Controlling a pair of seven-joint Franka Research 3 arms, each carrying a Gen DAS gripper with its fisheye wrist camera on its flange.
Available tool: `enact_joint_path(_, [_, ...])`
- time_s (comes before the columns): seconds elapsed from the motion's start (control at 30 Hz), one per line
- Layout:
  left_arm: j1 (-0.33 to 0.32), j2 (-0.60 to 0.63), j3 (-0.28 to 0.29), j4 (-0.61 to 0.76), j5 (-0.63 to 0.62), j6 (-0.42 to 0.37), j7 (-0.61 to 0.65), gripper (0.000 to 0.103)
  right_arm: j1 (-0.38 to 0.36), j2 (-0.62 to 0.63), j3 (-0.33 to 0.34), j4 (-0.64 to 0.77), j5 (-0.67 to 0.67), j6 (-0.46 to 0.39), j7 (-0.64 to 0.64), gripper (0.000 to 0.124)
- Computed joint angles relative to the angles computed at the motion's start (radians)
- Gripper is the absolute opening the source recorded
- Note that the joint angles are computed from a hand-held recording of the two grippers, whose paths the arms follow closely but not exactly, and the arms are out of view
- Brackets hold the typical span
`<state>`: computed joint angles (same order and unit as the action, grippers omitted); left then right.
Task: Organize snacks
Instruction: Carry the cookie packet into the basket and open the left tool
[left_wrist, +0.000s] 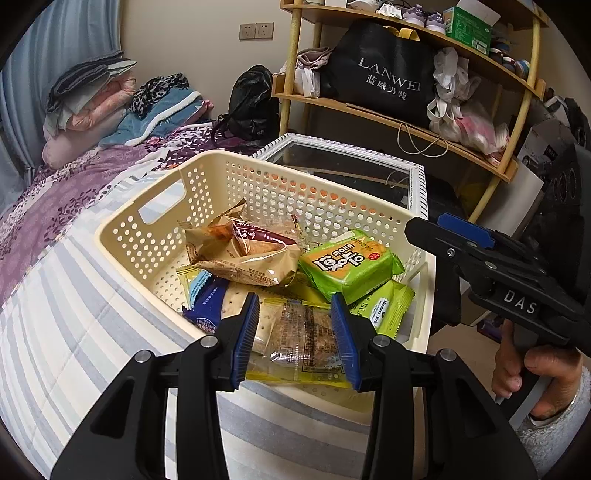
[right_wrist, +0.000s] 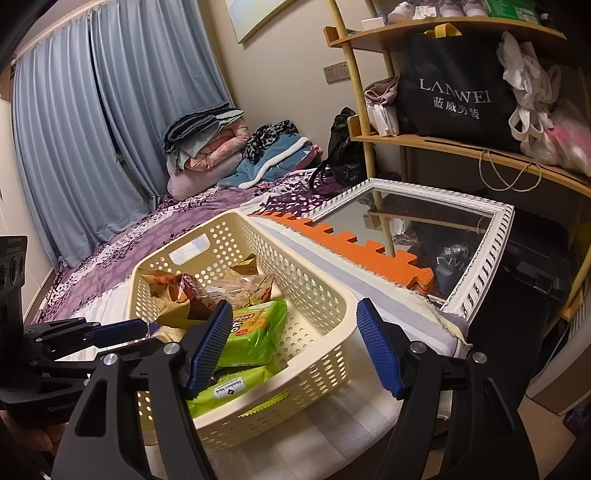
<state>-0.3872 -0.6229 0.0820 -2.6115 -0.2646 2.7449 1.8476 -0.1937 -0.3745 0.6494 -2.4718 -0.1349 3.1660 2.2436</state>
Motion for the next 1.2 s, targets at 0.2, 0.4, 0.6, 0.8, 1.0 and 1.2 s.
enact_joint_path(0.2, [0.023,-0.014,-0.023,-0.011,0.032,0.014,-0.023,0.066,0.002,-0.008,-0.002,-0.001,0.001,-0.003,0.003,0.069])
enact_joint_path(0.4, [0.03,-0.026,-0.027,-0.016,0.056,0.013,-0.044,0.079,0.012,-0.015,-0.008,0.0,0.001,-0.004,0.0,0.069])
enact_joint_path(0.6, [0.043,-0.049,-0.032,-0.024,0.088,0.017,-0.074,0.091,0.018,-0.032,-0.011,-0.004,0.007,-0.007,0.0,0.07])
enact_joint_path(0.8, [0.061,-0.104,-0.025,-0.051,0.12,-0.001,-0.092,0.095,0.011,-0.057,0.003,-0.008,0.007,-0.012,0.002,0.075])
enact_joint_path(1.0, [0.087,-0.174,-0.009,-0.097,0.149,-0.023,-0.102,0.096,0.02,-0.062,0.001,-0.006,0.006,-0.019,-0.005,0.075])
enact_joint_path(1.2, [0.126,-0.134,-0.023,-0.097,0.186,-0.015,-0.136,0.097,0.035,-0.052,0.0,0.001,0.001,-0.018,-0.014,0.075])
